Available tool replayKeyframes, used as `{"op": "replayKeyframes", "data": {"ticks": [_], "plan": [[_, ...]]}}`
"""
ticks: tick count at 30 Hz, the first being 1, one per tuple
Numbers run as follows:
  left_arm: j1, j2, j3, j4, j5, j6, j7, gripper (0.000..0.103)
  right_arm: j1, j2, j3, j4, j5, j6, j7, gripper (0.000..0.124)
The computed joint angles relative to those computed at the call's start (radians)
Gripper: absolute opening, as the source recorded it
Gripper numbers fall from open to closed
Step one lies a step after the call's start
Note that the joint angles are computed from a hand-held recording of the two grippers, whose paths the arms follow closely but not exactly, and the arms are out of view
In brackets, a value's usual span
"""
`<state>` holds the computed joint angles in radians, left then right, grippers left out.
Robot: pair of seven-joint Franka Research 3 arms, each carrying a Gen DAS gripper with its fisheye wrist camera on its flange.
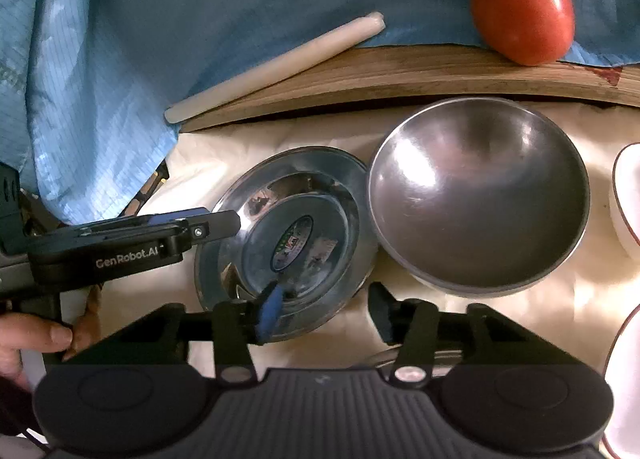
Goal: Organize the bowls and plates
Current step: 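Grasp the flat labelled steel plate rim with left gripper while right gripper grasps it too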
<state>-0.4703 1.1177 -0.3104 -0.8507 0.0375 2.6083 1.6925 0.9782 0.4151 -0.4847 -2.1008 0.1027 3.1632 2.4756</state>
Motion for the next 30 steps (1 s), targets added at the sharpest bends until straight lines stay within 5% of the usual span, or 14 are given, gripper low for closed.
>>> {"op": "replayKeyframes", "data": {"ticks": [23, 30], "plan": [[-0.004, 0.015, 0.002, 0.029, -0.005, -0.022, -0.002, 0.037, -0.023, 0.019, 0.018, 0.018, -0.032, -0.013, 0.051, 0.030], [0.009, -0.015, 0.001, -0.031, -0.004, 0.032, -0.016, 0.039, -0.016, 0.018, 0.013, 0.014, -0.022, -0.011, 0.046, 0.030]]}}
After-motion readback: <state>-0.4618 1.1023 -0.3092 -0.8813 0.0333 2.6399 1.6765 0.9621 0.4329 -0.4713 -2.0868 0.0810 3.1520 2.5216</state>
